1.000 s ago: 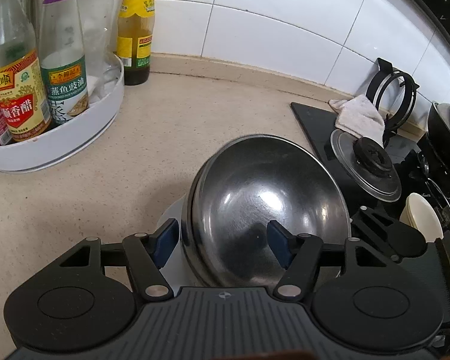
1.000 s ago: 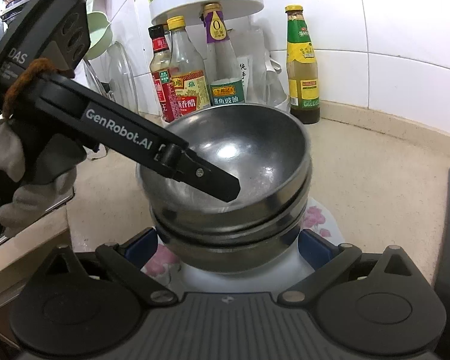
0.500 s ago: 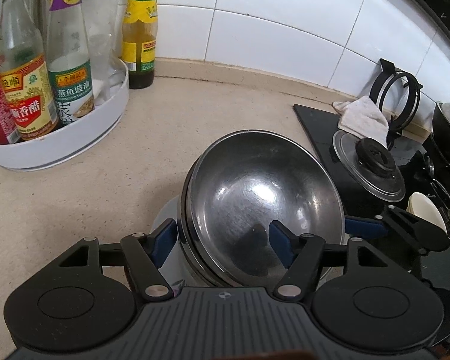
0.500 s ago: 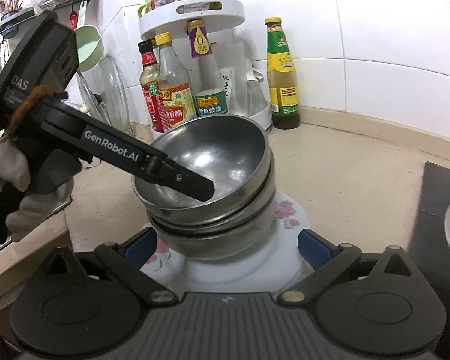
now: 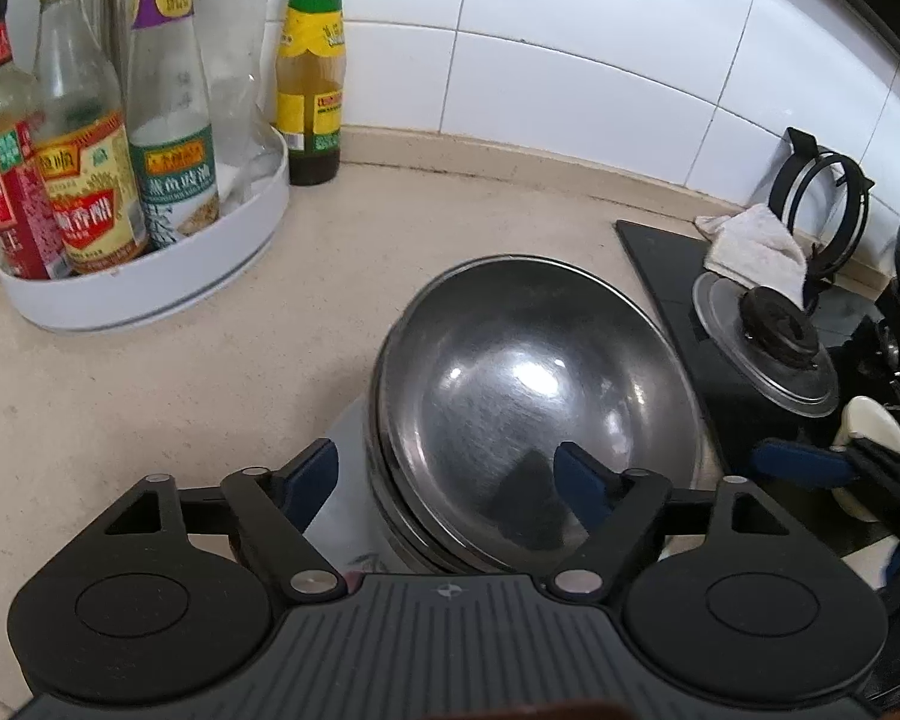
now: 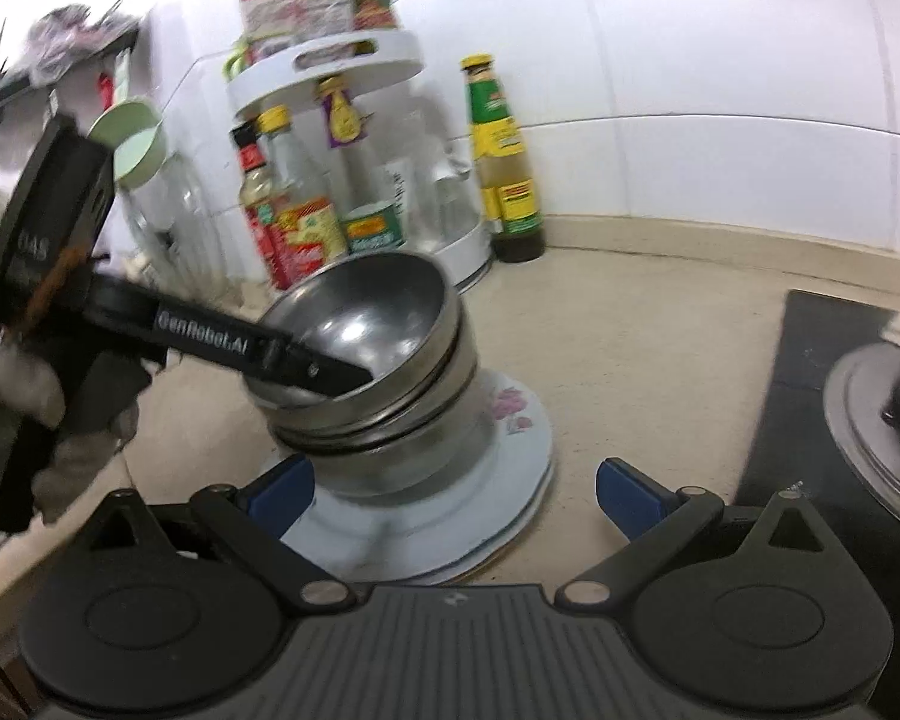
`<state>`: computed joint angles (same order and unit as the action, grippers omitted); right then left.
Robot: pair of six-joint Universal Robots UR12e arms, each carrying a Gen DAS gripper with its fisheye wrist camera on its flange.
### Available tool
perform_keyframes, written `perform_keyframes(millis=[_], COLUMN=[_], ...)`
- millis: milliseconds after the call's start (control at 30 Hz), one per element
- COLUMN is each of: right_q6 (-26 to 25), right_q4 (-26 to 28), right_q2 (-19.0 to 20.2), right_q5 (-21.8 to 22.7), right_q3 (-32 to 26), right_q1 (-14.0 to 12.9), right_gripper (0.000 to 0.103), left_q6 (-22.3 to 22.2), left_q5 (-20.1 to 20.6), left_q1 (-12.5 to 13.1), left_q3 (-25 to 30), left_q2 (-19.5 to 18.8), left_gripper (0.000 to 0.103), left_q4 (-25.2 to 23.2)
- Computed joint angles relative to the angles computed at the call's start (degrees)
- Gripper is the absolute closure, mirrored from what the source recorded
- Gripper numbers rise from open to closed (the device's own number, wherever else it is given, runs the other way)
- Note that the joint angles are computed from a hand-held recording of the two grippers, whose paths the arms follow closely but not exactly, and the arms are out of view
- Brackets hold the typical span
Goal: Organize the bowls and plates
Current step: 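Lower the bowl stack onto the flower plates and open both grippers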
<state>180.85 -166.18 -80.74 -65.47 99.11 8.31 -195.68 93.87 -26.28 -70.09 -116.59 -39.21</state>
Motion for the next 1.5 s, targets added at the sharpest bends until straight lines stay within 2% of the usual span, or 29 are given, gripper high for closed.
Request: perform_keyframes(millis=[133,267,333,533,900,1500], right_q6=[3.6,5.8,6.9,9.0,12.3,16.1], right_q4=[-1.8,-3.6,-4.9,-6.8,-9.3,-8.7], right_q2=[-0.7,-1.2,-1.5,-2.2,-2.9,-3.5], right_q5=[-2.4,-5.0,-6.4,-11.0,-16.9,-20.6], right_q3=[0.3,0.1,0.2,0.3,0.3,0.2], right_q1=[0.5,1.5,2.1,4.1,7.2,9.9], right_gripper=[0.004,0.004,0.003,0.003,0.003,0.002], left_q6=[0.4,2.5,3.1,3.2,4.5,3.8], left_q5=[-1.3,0.7,-0.2,-1.8,-1.7,-1.1], left_q1=[0.4,0.2,0.4,0.9,1.0,1.4], left_q3=[-0.5,-1.3,-1.9,-3.6,-6.4,-9.7], left_q2=[0.4,0.9,1.3,2.4,4.5,6.6], left_gripper=[0.018,0.015,0.015,0.014,0.008,0.003], left_q4=[0.9,2.9,3.7,5.6,8.0,10.0])
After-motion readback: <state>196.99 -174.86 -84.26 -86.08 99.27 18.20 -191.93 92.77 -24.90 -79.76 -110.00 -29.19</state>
